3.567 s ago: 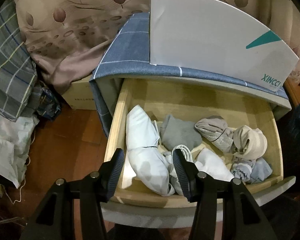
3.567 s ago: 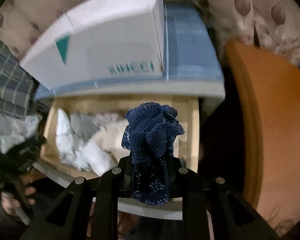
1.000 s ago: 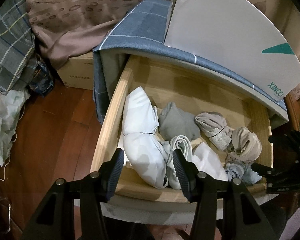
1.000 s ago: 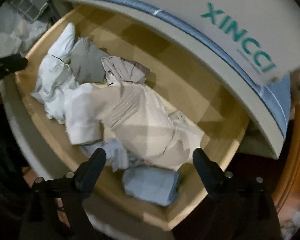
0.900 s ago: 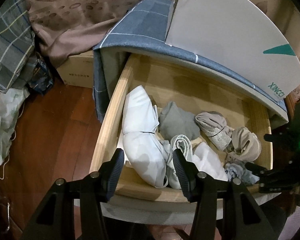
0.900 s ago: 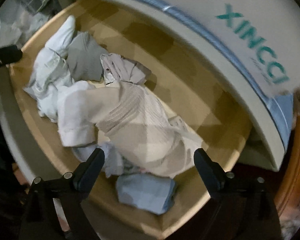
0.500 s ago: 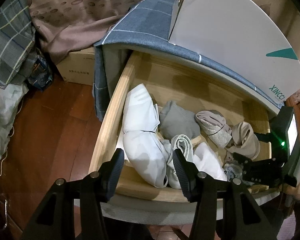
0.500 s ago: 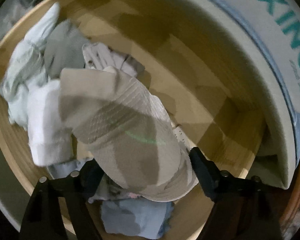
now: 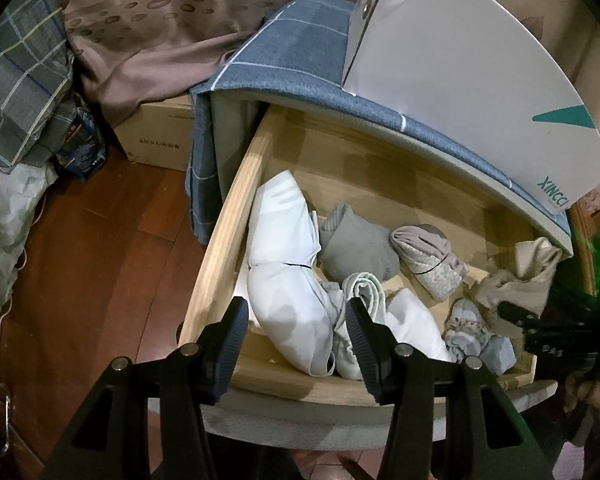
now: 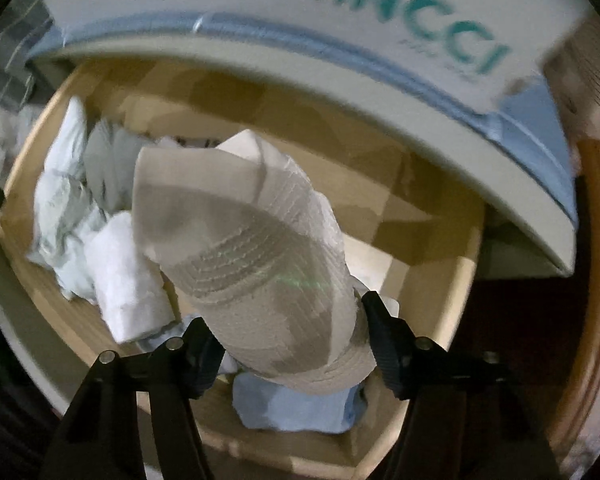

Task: Take underwear out of drawer
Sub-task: 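Return the right tool to the drawer and grasp the cream knit underwear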

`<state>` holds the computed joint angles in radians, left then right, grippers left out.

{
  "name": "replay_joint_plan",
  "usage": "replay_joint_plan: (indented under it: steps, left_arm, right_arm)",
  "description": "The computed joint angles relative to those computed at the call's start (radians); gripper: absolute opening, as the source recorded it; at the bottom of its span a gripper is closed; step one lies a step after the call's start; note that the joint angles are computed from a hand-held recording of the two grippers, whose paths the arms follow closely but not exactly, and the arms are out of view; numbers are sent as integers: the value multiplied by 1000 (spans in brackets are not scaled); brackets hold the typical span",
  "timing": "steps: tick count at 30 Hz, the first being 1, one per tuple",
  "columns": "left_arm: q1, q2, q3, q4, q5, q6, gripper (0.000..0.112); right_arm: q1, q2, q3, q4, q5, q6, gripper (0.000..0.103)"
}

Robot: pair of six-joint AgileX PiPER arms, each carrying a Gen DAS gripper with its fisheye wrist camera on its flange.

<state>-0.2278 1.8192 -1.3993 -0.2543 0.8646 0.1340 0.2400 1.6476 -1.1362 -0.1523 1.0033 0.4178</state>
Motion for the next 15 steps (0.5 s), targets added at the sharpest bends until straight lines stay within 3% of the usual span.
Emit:
replay_joint_plan:
  steps: [5,10,15]
  left_arm:
    - [9,9,-14,-3,20,0,52]
    - [14,32,-42,-14,52,6,52]
    - [7,111,-143,-4,169,7,52]
  right_arm:
    - [-58,-118,70,71,-46,88,60]
    - [-88,-308,259,164,-187,187,58]
    - [-45,-351,280,124,-189,252,58]
